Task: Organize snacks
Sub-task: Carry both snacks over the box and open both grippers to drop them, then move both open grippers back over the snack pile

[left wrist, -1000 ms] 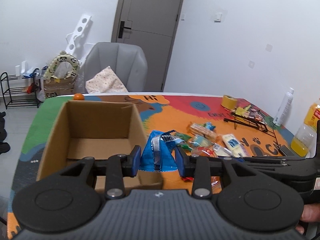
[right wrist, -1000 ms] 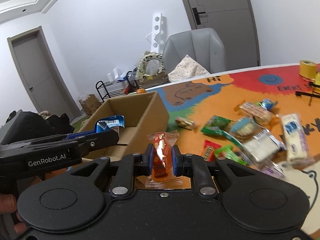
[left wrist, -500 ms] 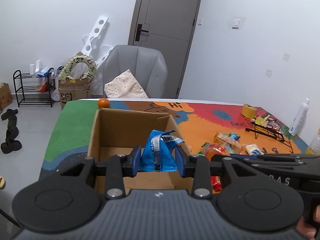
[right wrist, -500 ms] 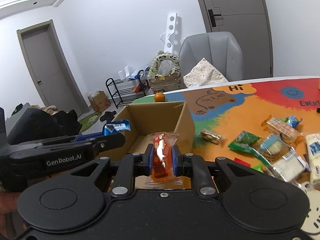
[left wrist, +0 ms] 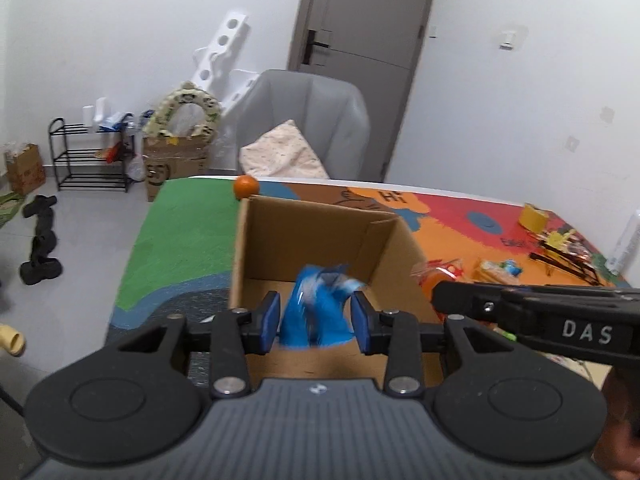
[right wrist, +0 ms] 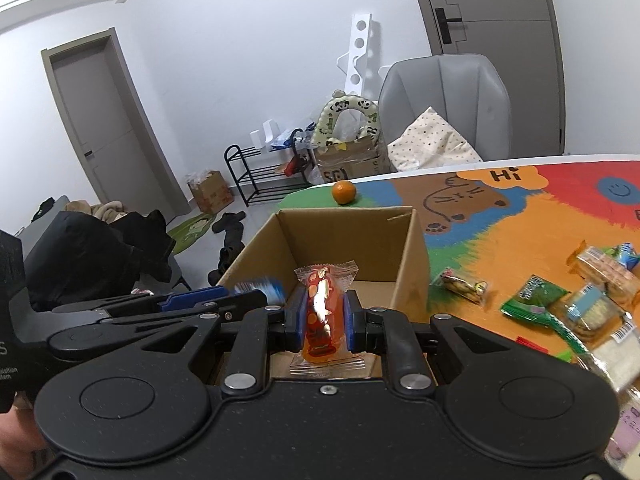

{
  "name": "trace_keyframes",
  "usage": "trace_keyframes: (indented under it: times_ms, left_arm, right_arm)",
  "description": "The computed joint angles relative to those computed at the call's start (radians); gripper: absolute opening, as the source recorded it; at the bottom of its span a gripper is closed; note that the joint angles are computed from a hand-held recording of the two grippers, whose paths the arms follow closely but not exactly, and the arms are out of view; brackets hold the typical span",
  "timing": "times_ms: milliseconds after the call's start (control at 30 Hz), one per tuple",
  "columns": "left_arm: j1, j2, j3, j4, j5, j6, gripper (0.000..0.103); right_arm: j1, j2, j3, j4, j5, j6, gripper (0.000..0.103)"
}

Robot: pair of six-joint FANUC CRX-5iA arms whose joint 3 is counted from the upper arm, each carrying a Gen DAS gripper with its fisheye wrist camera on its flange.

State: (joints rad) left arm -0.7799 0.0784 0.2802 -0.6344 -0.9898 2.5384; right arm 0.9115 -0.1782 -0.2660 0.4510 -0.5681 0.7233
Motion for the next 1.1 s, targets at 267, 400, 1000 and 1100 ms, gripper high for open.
trace_keyframes:
  times_ms: [267, 400, 1000, 1100]
  left_arm:
    - [-0.012, -0.024, -0.005, -0.047, -0.043, 0.055, 0.055]
    - [-0.018, -0.035, -0.011, -0.058, -0.053, 0.089, 0.072]
    - [-0.043, -0.01, 0.009, -0.008, -0.077, 0.081, 0.095]
    - [-0.059, -0.001, 0.026, -0.023, -0.097, 0.095, 0.097]
  right_arm:
    - [-0.014, 0.024, 0.025, -0.047, 0.052, 0.013, 0.026]
    - [-0.015, 0.009, -0.02, 0.048, 0.101, -0.066, 0.064]
    - [-0.026, -0.128, -0.151, 0.088, 0.052, -0.195, 0.092]
    - [-0.03, -0.157, -0.177, 0.097, 0.042, -0.222, 0.094]
